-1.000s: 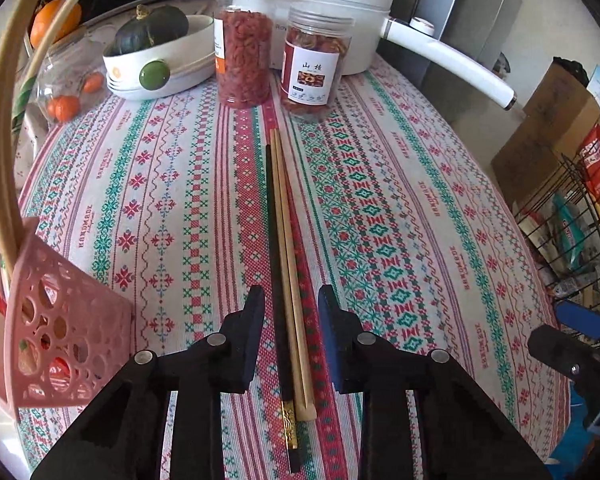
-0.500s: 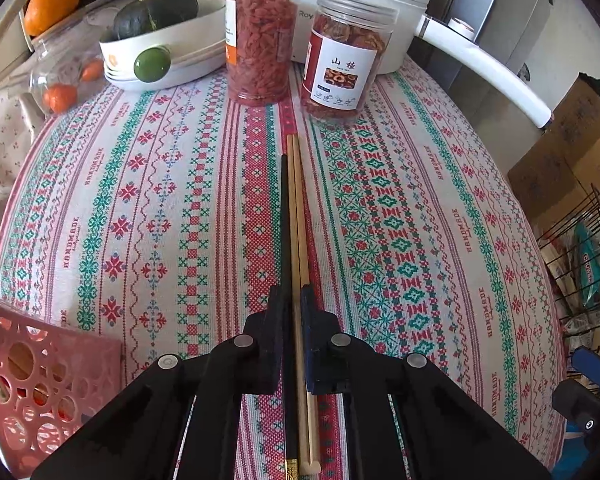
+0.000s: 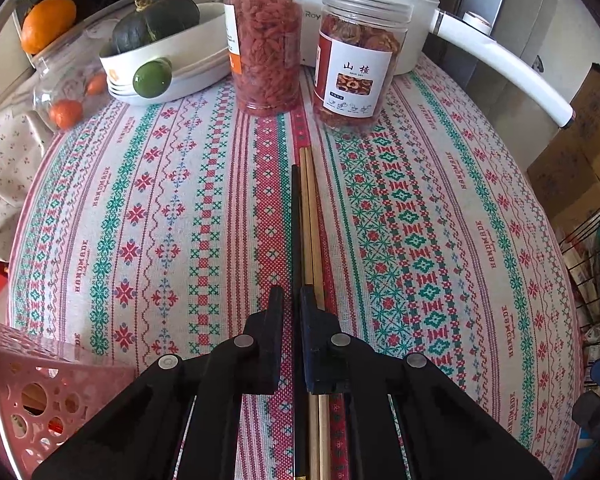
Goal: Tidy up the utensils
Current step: 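Move the left tool to the loose chopsticks and close on the black chopstick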
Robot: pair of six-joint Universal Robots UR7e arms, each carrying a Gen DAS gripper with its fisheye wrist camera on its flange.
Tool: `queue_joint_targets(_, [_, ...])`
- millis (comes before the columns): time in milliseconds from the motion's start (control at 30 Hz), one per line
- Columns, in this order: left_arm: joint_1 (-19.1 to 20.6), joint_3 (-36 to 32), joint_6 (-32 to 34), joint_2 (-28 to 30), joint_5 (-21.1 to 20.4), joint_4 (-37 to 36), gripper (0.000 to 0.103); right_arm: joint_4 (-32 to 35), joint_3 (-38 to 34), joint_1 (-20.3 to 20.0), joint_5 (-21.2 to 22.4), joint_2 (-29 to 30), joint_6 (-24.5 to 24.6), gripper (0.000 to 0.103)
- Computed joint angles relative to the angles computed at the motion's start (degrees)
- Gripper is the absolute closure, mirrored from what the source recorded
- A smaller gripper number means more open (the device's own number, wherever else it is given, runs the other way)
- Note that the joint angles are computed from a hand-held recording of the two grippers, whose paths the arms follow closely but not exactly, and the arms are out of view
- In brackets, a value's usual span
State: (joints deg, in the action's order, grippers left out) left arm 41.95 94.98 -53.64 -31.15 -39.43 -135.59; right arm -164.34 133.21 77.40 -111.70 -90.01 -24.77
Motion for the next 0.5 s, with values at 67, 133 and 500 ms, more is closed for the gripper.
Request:
queue_joint_targets(67, [0.21,-0.97,-0.81,0.26,0.25,1.9,0.095,0.25,-0.08,-0.06,-0.01,0.02,0.02,0.024])
queue_joint_targets(133, [0.41,-2.03,-1.63,0.61,0.06,3.94,0.095,0.41,-0.17,-0.08,-0.01,0.05,-0.01,0.024])
queue_joint_targets(500, [2.47,-5.65,0.37,0.99,-3.8,6.3,0.096,0.77,-0.74,-0.2,-0.27,0.62,0.72,0.024])
